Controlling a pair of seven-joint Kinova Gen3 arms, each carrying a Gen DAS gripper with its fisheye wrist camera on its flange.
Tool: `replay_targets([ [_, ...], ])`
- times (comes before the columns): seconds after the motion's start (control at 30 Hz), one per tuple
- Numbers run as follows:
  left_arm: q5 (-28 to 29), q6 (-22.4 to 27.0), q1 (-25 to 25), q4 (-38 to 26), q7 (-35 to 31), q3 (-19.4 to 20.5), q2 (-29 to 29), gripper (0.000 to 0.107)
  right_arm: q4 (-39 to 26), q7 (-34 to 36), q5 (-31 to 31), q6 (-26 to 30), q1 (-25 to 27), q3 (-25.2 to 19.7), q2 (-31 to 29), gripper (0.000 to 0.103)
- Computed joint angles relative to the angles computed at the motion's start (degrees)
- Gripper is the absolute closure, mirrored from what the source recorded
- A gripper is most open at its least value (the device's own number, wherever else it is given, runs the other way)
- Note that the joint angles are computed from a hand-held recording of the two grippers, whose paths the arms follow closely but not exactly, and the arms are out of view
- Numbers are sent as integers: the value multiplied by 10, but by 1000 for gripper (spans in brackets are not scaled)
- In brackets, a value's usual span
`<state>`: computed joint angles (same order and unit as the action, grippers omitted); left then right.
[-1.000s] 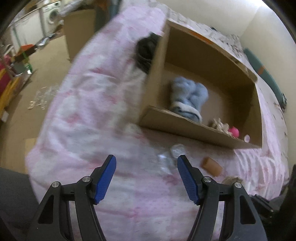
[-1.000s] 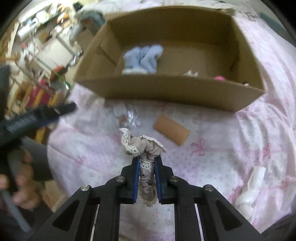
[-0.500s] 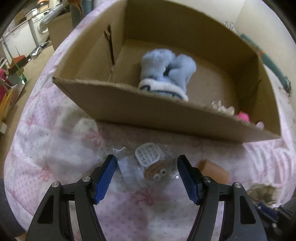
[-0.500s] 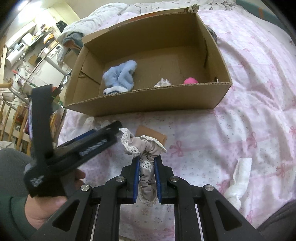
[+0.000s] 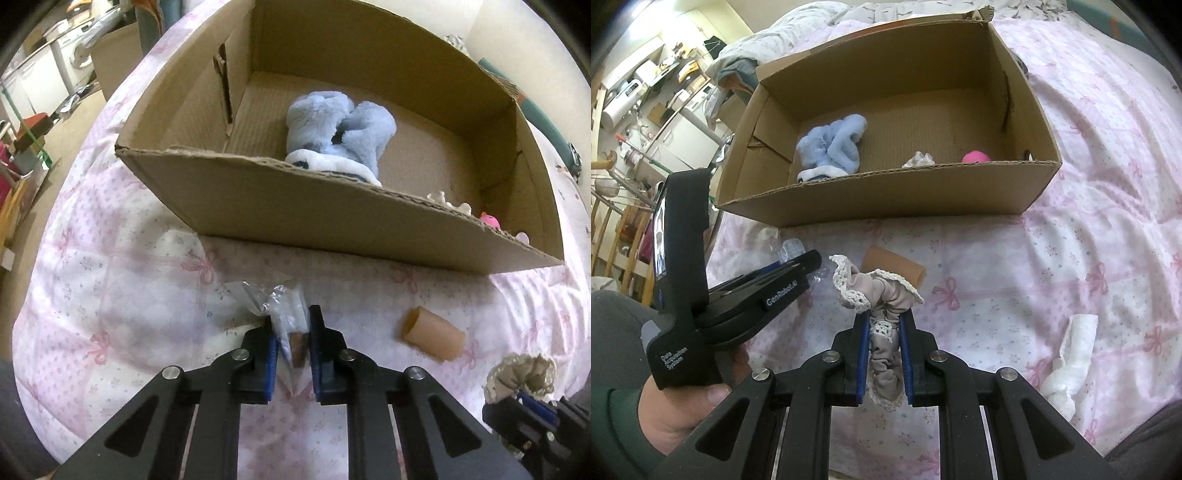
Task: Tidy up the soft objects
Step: 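Carry the plastic bag and lace scrunchie over the box with both tools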
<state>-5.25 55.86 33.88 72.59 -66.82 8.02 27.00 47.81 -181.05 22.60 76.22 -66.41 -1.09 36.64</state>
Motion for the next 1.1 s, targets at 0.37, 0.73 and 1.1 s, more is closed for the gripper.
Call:
replay_targets([
  [0.37,0,11,-13,19,-18,1,-24,94,-7,10,2,2,0,1,4,86],
  [0.73,-22,27,-23,47,-26,1,-74,94,-9,14,1,5,-3,1,4,86],
  [1.1,-40,38,-40,43,-25,12,-140,94,17,-35,120,-5,-75,35,-27,86],
])
